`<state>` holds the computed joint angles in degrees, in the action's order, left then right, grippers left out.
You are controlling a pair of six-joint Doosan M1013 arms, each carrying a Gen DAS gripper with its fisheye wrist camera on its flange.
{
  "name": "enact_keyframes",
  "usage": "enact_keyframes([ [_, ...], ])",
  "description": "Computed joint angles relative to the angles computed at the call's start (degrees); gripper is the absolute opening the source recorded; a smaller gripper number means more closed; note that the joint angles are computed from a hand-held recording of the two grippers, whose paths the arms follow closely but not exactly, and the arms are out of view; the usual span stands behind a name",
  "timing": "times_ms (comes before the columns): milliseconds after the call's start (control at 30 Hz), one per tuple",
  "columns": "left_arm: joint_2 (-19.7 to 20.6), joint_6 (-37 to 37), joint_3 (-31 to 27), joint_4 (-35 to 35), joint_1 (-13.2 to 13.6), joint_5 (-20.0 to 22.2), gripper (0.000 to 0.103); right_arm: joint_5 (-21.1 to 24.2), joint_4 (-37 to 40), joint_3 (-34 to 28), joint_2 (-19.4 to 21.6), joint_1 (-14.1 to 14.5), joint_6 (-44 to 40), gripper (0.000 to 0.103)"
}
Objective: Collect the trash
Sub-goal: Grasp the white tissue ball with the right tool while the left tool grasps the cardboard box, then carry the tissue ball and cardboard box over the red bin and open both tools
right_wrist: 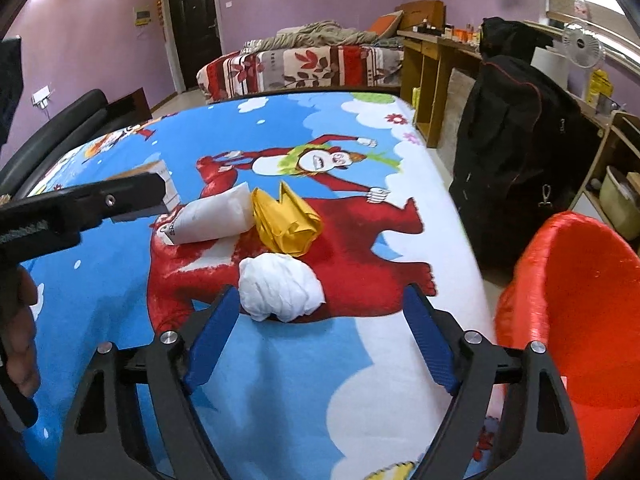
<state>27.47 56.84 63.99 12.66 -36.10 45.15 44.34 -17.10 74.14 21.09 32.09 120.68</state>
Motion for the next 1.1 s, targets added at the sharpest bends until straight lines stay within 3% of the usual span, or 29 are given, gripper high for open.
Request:
enact_keyframes([
  [133, -0.02, 0.0, 0.05, -0.08, 0.04, -0.13, 0.064, 1.17, 1.84, -1.62, 1.38, -0.06, -2.22, 0.07],
  [200, -0.09, 0.08, 0.16, -0.05, 0.05, -0.36, 0.064, 2.05, 3.25, -2.45, 2.06, -0.09, -4.04, 0.062],
  [267, -0.17, 0.04, 0.18, -0.05, 0.06, -0.39, 0.064, 2.51, 4.66, -3.01, 2.53, -0.13, -5.7, 0.05],
  [300, -0.18, -0.03, 0.15, 0.04, 0.09, -0.37, 0.064, 2.56, 4.76, -3.22, 2.62, -0.07, -6.22, 0.037],
  [367, -0.19, -0.39, 0.08, 0.26, 0.06, -0.33, 0.064, 2.39, 6.14, -3.45, 2.66, -0.15, -7.55, 0.032],
  [733, -0.33, -0.29, -0.36, 0.89, -0.49, -0.64, 0.064, -1.37, 3.34, 0.55, -1.1, -0.87, -3.04, 0.027],
  [1100, 0.54, 4.28, -2.86, -0.93, -1.99, -0.84, 0.065, -2.14, -6.02, 5.26, -6.62, -2.38, 6.63, 0.027],
])
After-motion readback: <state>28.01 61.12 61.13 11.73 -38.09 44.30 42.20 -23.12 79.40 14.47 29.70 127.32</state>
